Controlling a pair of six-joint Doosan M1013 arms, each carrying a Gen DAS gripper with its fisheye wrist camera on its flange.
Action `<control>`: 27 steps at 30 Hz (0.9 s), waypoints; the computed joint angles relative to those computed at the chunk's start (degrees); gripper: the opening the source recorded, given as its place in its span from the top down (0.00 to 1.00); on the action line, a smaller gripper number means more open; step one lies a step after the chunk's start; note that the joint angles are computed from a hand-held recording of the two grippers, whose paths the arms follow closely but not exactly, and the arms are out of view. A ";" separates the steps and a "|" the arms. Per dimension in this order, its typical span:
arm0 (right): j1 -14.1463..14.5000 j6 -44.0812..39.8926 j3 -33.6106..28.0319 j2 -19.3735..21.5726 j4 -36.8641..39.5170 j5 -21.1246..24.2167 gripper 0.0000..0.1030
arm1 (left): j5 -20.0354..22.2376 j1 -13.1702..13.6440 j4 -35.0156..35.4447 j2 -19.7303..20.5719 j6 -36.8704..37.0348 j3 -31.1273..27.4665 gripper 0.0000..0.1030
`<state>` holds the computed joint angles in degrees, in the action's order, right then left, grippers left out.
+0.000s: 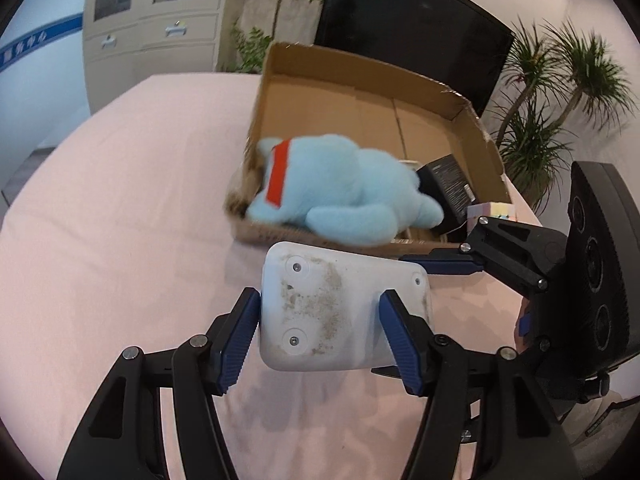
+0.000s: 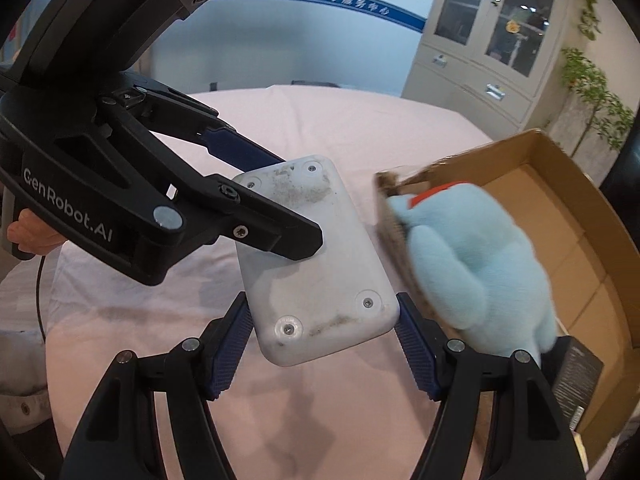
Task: Organize objects
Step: 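Lift the white plate with the right gripper and carry it over the box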
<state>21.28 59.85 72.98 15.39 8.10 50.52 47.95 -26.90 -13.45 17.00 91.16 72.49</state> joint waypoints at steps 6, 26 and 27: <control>-1.57 4.26 1.66 -3.01 -1.70 -3.68 0.33 | 1.73 -2.16 2.98 2.92 1.63 -6.66 0.42; -10.54 15.15 4.39 -7.58 -2.30 -9.48 0.33 | 10.54 -8.07 6.09 15.27 9.20 -29.60 0.42; -10.97 16.07 4.52 -7.72 -2.75 -9.54 0.33 | 11.35 -8.25 5.92 16.04 9.58 -30.92 0.42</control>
